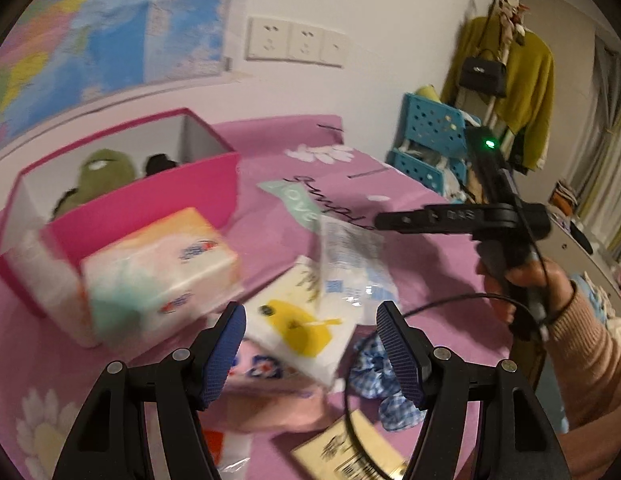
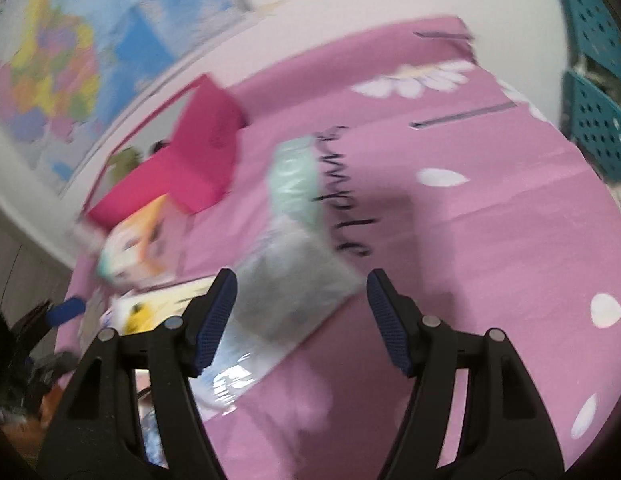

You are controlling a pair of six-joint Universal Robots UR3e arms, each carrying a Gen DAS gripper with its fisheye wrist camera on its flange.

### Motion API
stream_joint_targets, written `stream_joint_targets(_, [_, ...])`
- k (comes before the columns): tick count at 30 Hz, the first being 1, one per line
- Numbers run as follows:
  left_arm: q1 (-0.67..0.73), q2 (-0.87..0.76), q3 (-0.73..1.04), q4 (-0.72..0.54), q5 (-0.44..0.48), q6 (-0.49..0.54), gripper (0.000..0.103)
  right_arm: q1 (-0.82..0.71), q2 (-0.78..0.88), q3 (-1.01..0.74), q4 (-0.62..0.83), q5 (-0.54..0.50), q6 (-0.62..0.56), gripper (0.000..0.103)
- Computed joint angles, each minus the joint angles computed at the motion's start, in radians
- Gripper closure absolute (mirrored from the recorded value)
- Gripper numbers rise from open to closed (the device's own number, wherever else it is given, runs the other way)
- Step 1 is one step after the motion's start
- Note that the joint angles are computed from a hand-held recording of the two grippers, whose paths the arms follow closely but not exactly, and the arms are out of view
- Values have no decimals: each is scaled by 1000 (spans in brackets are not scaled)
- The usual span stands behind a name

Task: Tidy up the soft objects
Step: 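Grasp the clear plastic wipe packet with the right gripper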

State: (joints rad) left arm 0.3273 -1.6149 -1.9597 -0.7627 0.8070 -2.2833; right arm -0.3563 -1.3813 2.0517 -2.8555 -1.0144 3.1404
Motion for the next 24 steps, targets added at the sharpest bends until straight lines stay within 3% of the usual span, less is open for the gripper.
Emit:
stream_joint_targets(5, [-69, -90, 88, -21, 40, -33, 34, 2, 101, -81, 6, 17, -10, 34])
stream_joint_targets(7, [-87, -124, 120, -30, 54, -47, 34, 13, 114, -94, 4, 23, -37, 28])
stream_joint_targets(12, [-106, -168, 143, 0, 88, -76, 34, 60, 138, -152, 75, 31, -145, 27])
stream_joint_targets(14, [-110, -178, 136, 30, 95, -87, 34, 50, 127, -142, 106, 76, -185, 34])
stream_joint_targets(16, [-116, -182, 127, 61, 103, -94, 34, 34, 110, -124, 150, 133, -219, 61])
stream_joint_targets(17, [-121, -182, 119, 83, 112, -97, 34, 27, 105, -119, 171, 156, -235, 65])
stream_joint_targets(20, [-127, -181, 98, 127, 125, -99, 34, 9, 85, -92, 212, 218, -279, 66])
stream_joint_targets(24, [-127, -179, 83, 162, 131, -105, 43, -7, 75, -64, 213, 251, -263, 65])
